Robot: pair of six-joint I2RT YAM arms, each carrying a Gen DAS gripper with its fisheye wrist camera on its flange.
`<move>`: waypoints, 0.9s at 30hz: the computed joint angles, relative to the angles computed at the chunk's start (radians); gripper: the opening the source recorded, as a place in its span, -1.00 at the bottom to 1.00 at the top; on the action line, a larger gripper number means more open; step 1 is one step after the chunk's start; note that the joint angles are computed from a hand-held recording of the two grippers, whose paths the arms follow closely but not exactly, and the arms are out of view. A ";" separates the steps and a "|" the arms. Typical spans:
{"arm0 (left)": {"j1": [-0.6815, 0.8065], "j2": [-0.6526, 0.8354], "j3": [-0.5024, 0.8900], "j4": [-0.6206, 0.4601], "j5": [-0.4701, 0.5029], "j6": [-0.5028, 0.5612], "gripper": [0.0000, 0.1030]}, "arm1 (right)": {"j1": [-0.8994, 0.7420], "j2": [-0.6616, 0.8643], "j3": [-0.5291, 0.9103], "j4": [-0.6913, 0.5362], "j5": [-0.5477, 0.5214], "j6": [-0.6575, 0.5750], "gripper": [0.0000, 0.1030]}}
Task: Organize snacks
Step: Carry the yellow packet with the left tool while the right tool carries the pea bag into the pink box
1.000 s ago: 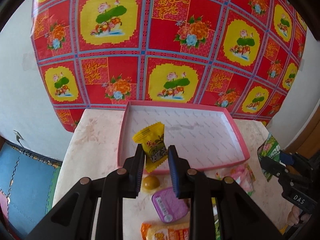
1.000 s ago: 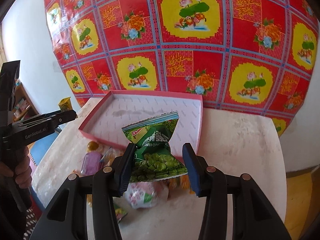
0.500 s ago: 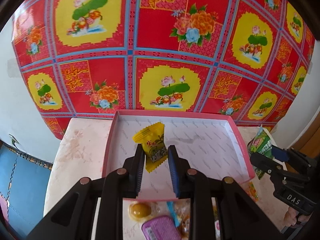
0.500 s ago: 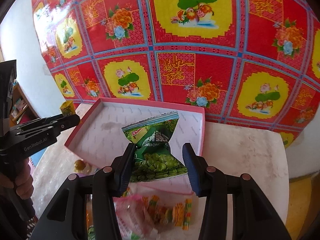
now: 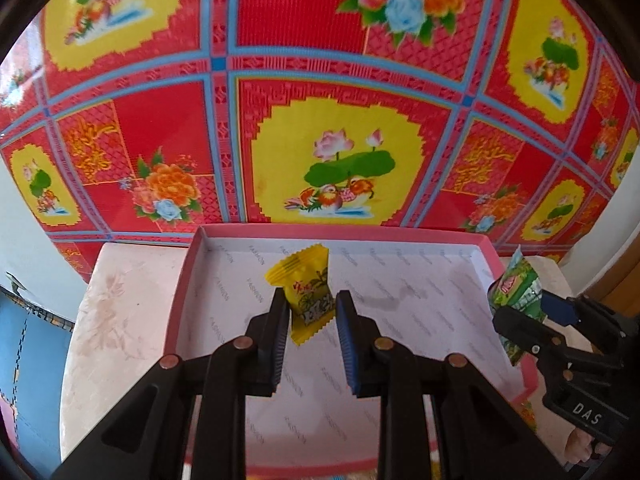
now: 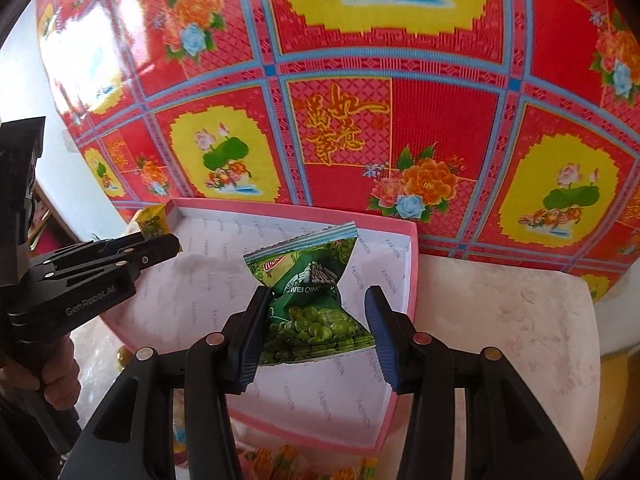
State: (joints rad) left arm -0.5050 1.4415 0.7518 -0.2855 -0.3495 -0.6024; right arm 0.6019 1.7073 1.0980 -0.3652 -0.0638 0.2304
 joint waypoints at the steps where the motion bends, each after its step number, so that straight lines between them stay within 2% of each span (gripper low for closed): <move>1: 0.007 0.011 0.002 0.008 0.007 0.009 -0.52 | -0.003 0.010 0.005 0.003 0.000 -0.005 -0.05; 18: 0.017 0.175 0.055 0.096 0.017 0.101 -0.50 | 0.000 0.135 0.059 0.055 0.001 -0.018 -0.04; 21: -0.007 0.210 0.092 0.077 0.005 0.091 -0.33 | -0.001 0.123 0.050 0.053 0.012 -0.019 -0.04; 27: -0.029 0.205 0.121 0.023 -0.016 0.053 -0.22 | -0.007 0.079 0.026 0.052 0.007 -0.031 0.06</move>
State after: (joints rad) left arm -0.5338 1.6464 0.8728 -0.2620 -0.3651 -0.5499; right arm 0.5948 1.7864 1.1238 -0.3133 -0.0566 0.1990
